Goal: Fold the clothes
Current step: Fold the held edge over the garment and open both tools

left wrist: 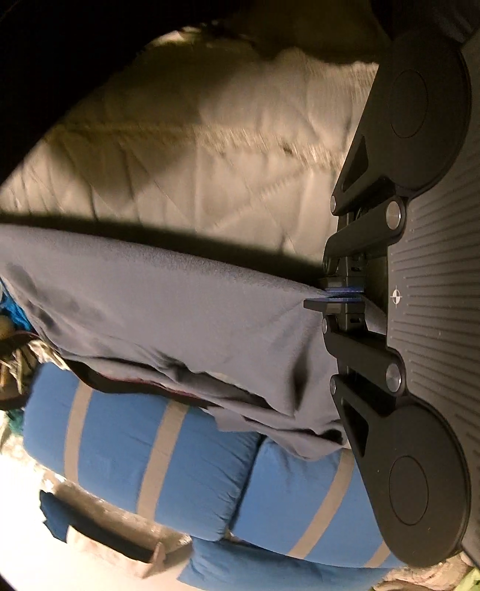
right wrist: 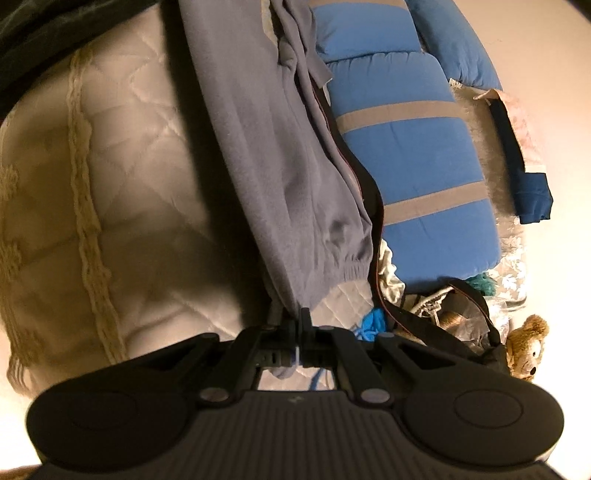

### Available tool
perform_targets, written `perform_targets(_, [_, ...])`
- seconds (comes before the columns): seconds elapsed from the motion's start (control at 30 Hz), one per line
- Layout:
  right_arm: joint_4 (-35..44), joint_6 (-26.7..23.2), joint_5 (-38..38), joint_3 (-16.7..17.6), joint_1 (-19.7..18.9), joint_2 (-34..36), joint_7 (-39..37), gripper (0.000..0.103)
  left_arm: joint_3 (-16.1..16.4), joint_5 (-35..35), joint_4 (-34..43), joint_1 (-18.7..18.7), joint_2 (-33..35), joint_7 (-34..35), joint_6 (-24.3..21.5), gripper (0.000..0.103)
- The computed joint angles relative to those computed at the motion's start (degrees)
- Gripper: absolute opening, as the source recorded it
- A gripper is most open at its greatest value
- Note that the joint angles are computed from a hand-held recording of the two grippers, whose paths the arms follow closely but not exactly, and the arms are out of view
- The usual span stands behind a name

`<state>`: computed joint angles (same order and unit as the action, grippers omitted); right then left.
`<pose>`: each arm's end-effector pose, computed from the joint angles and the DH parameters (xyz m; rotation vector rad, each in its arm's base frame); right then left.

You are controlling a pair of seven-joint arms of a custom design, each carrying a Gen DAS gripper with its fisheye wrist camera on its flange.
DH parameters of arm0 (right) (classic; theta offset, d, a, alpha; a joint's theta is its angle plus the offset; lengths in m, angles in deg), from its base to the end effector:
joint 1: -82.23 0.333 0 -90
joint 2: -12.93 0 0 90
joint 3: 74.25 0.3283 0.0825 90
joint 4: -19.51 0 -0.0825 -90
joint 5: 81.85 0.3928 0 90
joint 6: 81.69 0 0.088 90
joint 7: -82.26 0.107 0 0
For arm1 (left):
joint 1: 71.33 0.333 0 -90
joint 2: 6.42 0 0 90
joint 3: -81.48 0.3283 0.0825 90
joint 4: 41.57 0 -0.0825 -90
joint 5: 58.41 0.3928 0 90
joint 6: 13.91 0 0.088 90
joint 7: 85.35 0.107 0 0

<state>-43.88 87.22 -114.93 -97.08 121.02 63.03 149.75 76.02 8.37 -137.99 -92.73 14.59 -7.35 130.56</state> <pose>0.7326 0.3918 0.4196 -2.5326 0.1029 -1.5375 0.6293 -0.3192 0.4431 -0.5414 2.1410 -0.0179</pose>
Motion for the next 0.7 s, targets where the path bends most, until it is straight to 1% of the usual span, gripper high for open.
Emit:
perform_targets(0.1, [-1.82,-0.48,-0.62,0.3,0.17,-1.53,-1.4,0.0,-0.1,0.94,-1.14,-0.2,-0.57,-0.46,1.01,0.002])
perform_targets(0.13, [-2.72,-1.04,-0.64,0.97,0.04,-2.32,-2.3,0.0,-0.14,1.04,-1.36,-0.15,-0.74,-0.6,1.28,0.002])
perform_targets(0.27, [-6.03,-1.11,-1.56,1.54,0.46,-4.13,-3.24,0.0,-0.38,-0.46,-1.09,0.5,-0.5,0.65,1.78,0.002])
perform_targets(0.33, [-6.43,-1.13,-1.98,1.1,1.07,-3.88,-2.29,0.004,-0.41,-1.27,-0.92,0.74,-0.47,0.99,2.16,0.002])
perform_targets(0.37, [-6.42,-1.81,-0.95,2.24,0.66,-4.17,-2.1,0.029,-0.33,-1.36,-0.71,0.78,-0.31,1.02,2.4,0.002])
perform_targets(0.4, [-6.34,-2.64,0.39,3.75,0.01,-4.55,-2.12,0.032,-0.05,-0.66,-0.76,0.67,-0.32,0.57,2.82,0.002])
perform_targets(0.43, [-6.0,-3.86,2.62,6.25,-1.3,-5.18,-2.7,0.036,0.38,0.8,-1.04,0.49,-0.45,-0.29,3.42,0.005])
perform_targets(0.47, [-5.44,-4.77,4.75,8.31,-2.46,-5.74,-3.04,0.048,0.74,2.32,-1.3,0.36,-0.58,-1.19,3.99,0.006])
perform_targets(0.5, [-4.63,-5.66,6.77,10.09,-3.5,-6.11,-3.4,0.064,1.06,3.95,-1.57,0.22,-0.7,-1.8,4.19,0.009])
perform_targets(0.57, [-1.74,-7.35,10.0,12.58,-5.18,-6.07,-4.52,0.079,1.49,7.03,-2.14,0.11,-0.99,-2.77,4.07,0.017])
perform_targets(0.6, [-0.09,-8.29,11.63,13.7,-5.91,-5.9,-5.01,0.082,1.56,8.01,-2.46,0.34,-1.26,-3.95,4.49,0.022])
perform_targets(0.63, [1.98,-9.45,13.32,14.78,-6.64,-5.49,-5.52,0.085,1.46,8.31,-2.65,0.72,-1.47,-4.59,4.88,0.026])
perform_targets(0.7, [8.95,-12.7,16.78,17.07,-8.26,-2.73,-7.47,0.098,1.07,7.54,-2.68,1.67,-1.68,-4.74,5.85,0.031])
